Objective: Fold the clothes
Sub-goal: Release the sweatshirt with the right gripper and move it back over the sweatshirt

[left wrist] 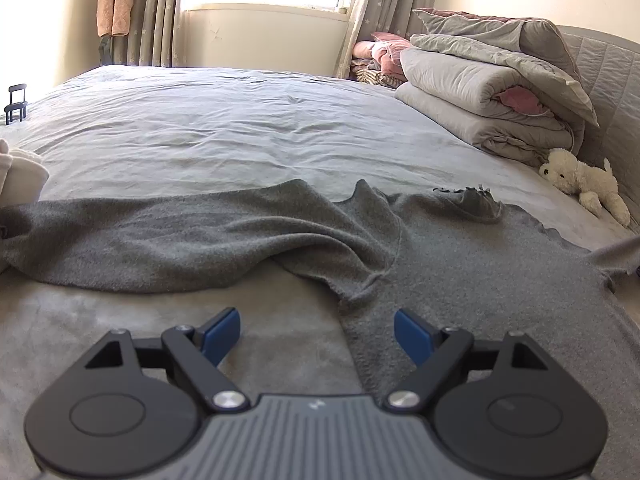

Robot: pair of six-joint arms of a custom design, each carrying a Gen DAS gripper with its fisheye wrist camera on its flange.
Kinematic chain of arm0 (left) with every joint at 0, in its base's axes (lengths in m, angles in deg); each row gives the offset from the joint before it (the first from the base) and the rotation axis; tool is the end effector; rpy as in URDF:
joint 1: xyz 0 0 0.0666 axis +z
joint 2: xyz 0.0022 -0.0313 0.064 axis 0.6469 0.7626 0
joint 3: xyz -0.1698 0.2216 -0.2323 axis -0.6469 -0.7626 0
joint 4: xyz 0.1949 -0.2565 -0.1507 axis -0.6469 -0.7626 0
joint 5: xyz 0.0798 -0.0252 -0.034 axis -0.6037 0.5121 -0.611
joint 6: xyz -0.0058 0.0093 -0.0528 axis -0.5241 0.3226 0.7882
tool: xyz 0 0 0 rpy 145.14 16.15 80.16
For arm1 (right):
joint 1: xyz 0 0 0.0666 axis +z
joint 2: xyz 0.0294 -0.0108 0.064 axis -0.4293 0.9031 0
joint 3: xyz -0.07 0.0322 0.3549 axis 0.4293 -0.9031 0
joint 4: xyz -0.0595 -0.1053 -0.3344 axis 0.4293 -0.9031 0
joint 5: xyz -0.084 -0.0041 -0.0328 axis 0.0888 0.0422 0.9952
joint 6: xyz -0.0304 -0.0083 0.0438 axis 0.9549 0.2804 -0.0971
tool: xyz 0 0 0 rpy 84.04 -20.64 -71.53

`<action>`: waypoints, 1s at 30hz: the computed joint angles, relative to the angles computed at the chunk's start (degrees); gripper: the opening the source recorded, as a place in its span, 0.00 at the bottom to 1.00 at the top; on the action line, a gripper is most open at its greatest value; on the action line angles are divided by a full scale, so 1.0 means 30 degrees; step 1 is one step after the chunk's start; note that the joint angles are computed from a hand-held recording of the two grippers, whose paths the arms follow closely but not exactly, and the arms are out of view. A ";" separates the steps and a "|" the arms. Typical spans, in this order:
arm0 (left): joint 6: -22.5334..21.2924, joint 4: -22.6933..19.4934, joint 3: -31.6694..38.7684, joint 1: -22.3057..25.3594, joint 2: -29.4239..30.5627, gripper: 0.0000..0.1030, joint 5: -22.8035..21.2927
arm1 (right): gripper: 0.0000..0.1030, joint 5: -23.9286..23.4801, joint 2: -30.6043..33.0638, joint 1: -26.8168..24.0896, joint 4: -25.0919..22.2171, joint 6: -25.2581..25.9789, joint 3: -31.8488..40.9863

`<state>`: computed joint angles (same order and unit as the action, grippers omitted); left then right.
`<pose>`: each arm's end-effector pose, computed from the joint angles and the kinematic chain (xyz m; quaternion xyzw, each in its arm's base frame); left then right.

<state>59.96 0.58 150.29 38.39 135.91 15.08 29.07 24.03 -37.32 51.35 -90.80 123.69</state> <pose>0.4845 -0.0226 0.3530 0.0237 0.8937 -0.0977 0.4374 0.5413 -0.1270 0.3721 0.3220 0.8144 -0.1188 0.4680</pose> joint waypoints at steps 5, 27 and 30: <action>-0.0004 -0.0021 0.0038 -0.0071 0.0057 0.83 -0.0047 | 0.02 0.0910 -0.0565 0.0456 0.1153 0.0618 -0.0436; -0.0022 -0.0506 0.0140 -0.0134 -0.0001 0.83 0.0203 | 0.15 -0.4369 0.0172 0.4678 -0.2956 0.7471 0.1516; -0.0082 -0.0454 0.0040 -0.0256 -0.0112 0.76 -0.0161 | 0.15 -0.5523 0.0344 0.5277 -0.4129 0.9360 0.1543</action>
<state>59.72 -0.78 150.41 37.62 135.57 14.60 12.50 25.06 -21.49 38.96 -62.72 128.32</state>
